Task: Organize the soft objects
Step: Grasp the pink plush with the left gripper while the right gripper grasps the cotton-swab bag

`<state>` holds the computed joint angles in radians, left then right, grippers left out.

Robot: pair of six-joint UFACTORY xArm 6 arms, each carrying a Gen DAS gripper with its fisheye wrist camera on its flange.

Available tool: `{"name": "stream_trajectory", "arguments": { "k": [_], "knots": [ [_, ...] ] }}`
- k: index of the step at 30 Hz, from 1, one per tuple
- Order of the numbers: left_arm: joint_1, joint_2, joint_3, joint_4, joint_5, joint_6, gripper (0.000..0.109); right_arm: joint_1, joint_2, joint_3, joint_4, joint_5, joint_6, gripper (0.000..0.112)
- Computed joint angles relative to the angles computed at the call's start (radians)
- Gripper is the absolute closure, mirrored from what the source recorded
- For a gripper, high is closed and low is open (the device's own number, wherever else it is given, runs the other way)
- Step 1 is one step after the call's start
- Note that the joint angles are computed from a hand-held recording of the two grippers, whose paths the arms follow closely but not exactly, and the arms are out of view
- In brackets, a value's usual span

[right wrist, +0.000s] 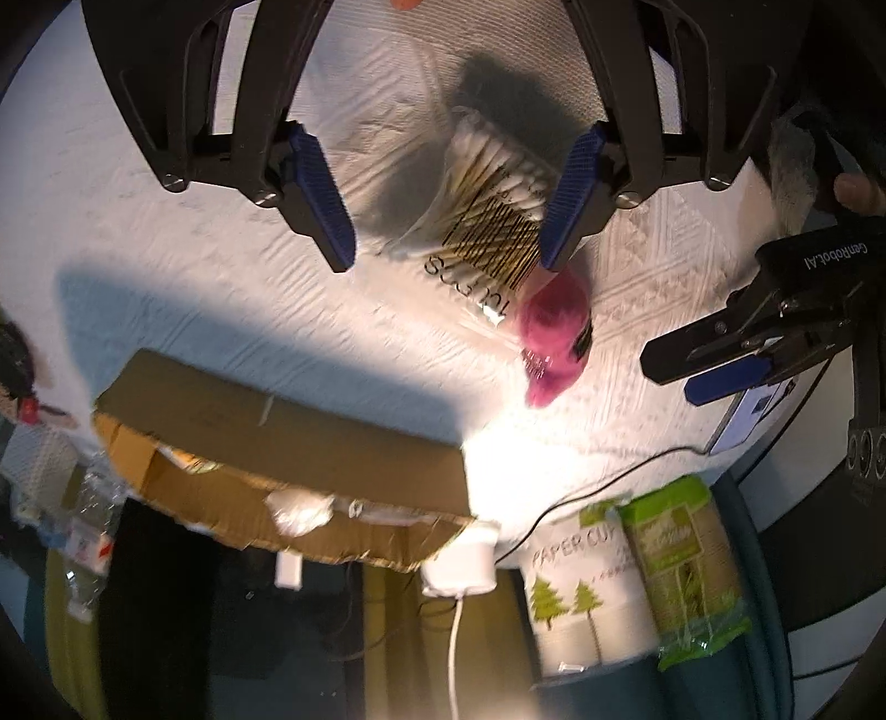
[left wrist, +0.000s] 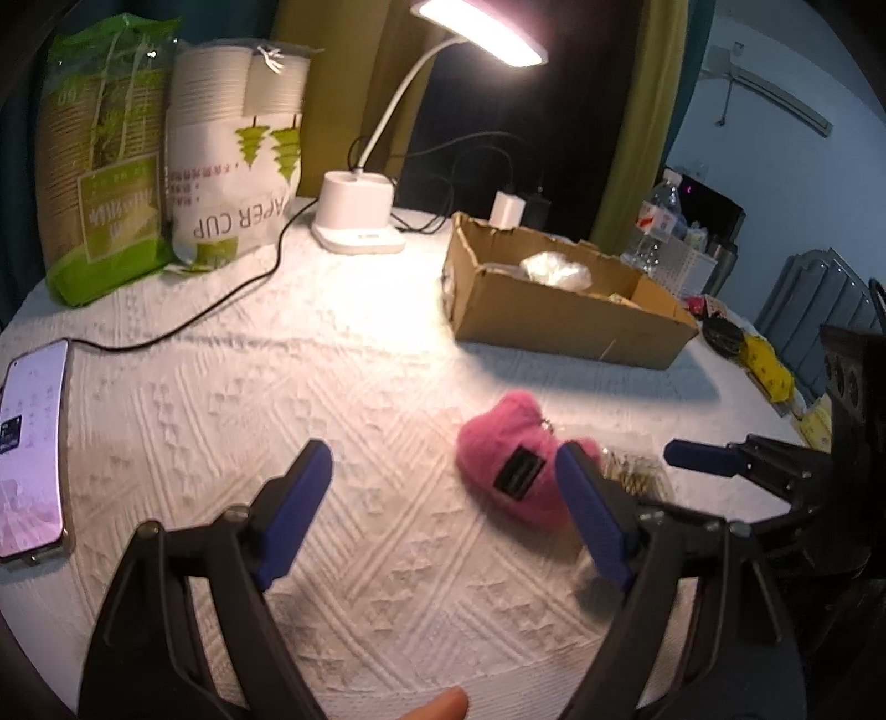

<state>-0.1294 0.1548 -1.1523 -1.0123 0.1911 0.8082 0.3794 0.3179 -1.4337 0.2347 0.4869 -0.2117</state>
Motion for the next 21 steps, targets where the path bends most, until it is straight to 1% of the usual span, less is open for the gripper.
{"name": "stream_trajectory", "arguments": {
  "k": [1,4,8,9,11,12,14,17,21],
  "knots": [
    [0.001,0.002,0.0,0.005,0.004,-0.005,0.024,0.001,0.008,-0.009,0.023,0.009,-0.014,0.03],
    [0.005,0.01,-0.008,0.014,0.02,-0.014,0.015,0.002,0.032,-0.036,0.081,0.034,-0.048,0.026],
    [0.006,0.023,-0.022,0.059,0.029,-0.053,0.015,0.001,0.052,-0.059,0.155,0.065,-0.104,0.028],
    [0.005,0.027,-0.026,0.072,0.029,-0.064,0.015,-0.002,0.057,-0.066,0.186,0.078,-0.128,0.03],
    [0.001,0.034,-0.035,0.094,0.032,-0.084,0.015,-0.008,0.062,-0.079,0.256,0.106,-0.184,0.047],
    [-0.001,0.038,-0.041,0.108,0.035,-0.096,0.015,-0.008,0.06,-0.079,0.266,0.108,-0.197,0.05],
    [-0.006,0.05,-0.055,0.141,0.042,-0.123,0.014,-0.009,0.053,-0.074,0.272,0.106,-0.213,0.061],
    [-0.013,0.069,-0.081,0.196,0.055,-0.174,0.014,-0.019,0.044,-0.065,0.26,0.094,-0.21,0.063],
    [-0.022,0.105,-0.124,0.297,0.07,-0.275,0.015,-0.042,0.028,-0.048,0.231,0.063,-0.197,0.064]
  ]
}}
